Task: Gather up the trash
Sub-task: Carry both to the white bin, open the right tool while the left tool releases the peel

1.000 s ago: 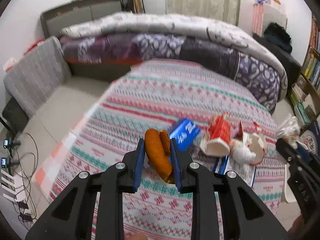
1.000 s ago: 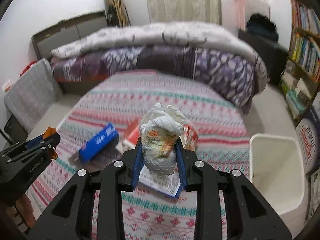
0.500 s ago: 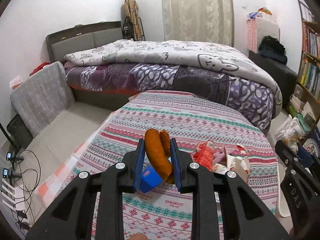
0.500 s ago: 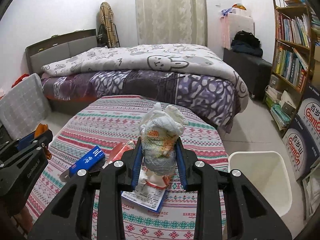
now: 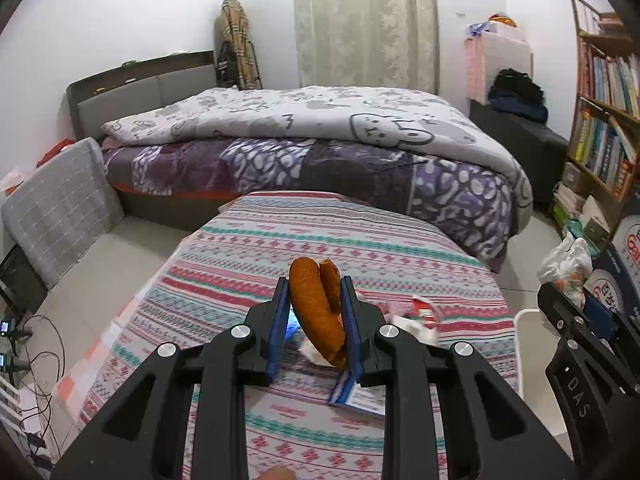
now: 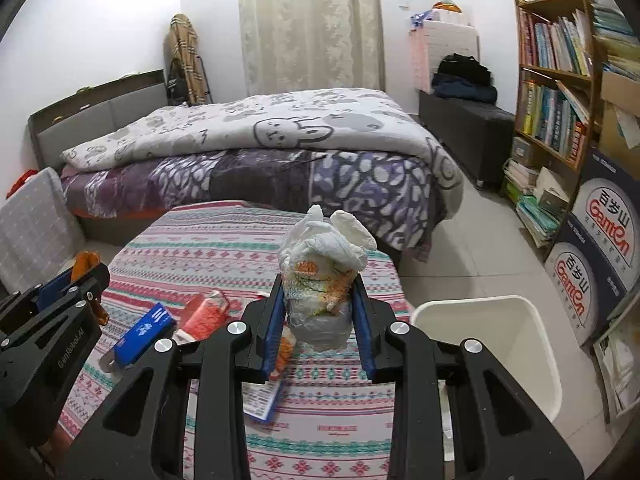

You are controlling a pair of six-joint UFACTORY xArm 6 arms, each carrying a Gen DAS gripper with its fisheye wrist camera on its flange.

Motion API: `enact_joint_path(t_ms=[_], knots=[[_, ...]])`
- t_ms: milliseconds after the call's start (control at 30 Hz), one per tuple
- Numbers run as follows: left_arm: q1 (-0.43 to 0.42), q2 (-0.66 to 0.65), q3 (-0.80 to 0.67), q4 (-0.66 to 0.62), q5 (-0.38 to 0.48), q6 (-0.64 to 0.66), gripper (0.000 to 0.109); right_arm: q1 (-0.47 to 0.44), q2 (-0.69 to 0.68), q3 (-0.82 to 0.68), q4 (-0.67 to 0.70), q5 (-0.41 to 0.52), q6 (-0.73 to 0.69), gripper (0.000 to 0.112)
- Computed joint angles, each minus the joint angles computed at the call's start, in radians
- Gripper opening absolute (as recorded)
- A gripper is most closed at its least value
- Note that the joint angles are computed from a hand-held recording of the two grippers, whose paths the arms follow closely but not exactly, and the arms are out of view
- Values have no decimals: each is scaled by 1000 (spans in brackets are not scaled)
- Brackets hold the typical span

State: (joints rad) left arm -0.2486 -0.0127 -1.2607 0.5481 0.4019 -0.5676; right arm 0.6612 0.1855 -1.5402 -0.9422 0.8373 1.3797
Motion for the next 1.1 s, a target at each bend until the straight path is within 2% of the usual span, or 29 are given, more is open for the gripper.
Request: enact_joint_path(t_ms=[667,867,900,1067,1100], knots=[[-176,80,-95,-71,19,39,26,-107,-239,256,42,87,87,31],[-221,107,-116,-81,19,62,26,-150,-312,331,69,89,105,33],[-228,112,-120,-82,19,66,26,-155,-323,342,72,94,112,33],[-260,131,-137,-107,20,96,26,-170,-374,387,64,119,158,56],[-268,137,-142,-116,22,106,26,-172,-382,394,60,123,167,57]])
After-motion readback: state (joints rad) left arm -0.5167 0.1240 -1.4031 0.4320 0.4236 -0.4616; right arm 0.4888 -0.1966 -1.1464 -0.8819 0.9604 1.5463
